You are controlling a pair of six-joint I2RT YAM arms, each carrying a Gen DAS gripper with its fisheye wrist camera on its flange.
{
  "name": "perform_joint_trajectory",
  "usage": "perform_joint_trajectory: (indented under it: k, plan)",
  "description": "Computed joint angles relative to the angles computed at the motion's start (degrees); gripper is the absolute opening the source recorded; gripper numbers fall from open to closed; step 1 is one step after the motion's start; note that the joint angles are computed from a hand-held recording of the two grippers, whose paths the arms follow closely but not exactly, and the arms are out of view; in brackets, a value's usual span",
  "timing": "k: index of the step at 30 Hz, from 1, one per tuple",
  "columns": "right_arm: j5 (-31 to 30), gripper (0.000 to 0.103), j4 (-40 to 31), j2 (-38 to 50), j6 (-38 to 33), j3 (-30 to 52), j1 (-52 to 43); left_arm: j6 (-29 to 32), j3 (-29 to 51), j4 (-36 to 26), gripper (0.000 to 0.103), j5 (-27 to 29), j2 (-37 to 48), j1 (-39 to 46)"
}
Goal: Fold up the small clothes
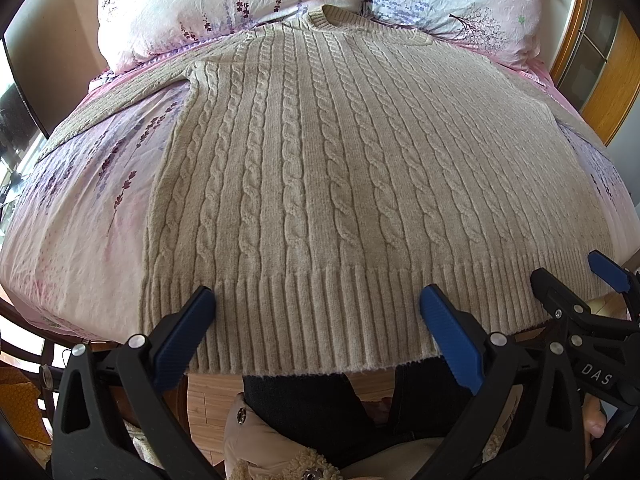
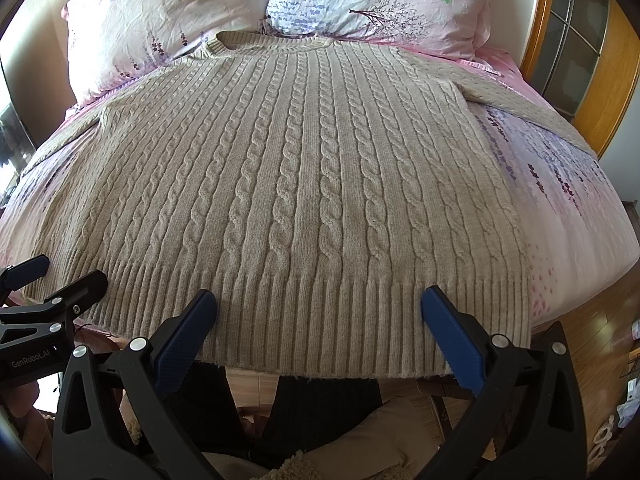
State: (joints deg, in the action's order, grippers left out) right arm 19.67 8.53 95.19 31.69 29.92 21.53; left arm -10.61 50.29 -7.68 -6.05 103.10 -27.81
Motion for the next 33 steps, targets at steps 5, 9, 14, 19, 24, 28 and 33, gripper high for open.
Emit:
perform_joint_trajectory:
  k: [5, 9, 14, 19, 24, 28, 33]
  plan:
    - [-0.3, 0.102, 0.0, 0.2, -0.3, 0.2, -0.2, -0.3, 0.5, -0.2, 0.101, -0.2, 0.4, -0.3]
    - [-0.5, 0.102, 0.3, 0.0, -0.7, -0.2, -0.4, 0.1, 0.6, -0.3, 0.101, -0.2, 0.4, -0.2]
    - [-0.7, 0.102, 2.6, 0.3, -2.7, -0.5, -0.8, 1.0, 0.6, -0.1, 0.101, 0.4, 0.5, 0.2]
    - [-4.0, 0.102, 10.8, 0.3, -6.0, -3.7, -4.0, 2.5, 3.2, -1.5, 0.101, 2.6, 1.8, 1.5]
    - [-10.6, 0.102, 15.2, -1.4, -8.4, -4.9, -11.6, 4.4, 8.4, -3.1, 0.101, 6.3, 4.8, 4.0]
    - [-20.6, 0.102, 12.1, -2.6, -9.4, -1.0, -25.0, 5.5, 14.8, -3.6, 0.101, 8.2, 8.1, 5.7]
    - [-30.4, 0.082, 5.3, 4.5, -7.7, 12.6, -41.5, 5.7, 26.5, -7.1, 0.101, 15.2, 14.9, 8.3]
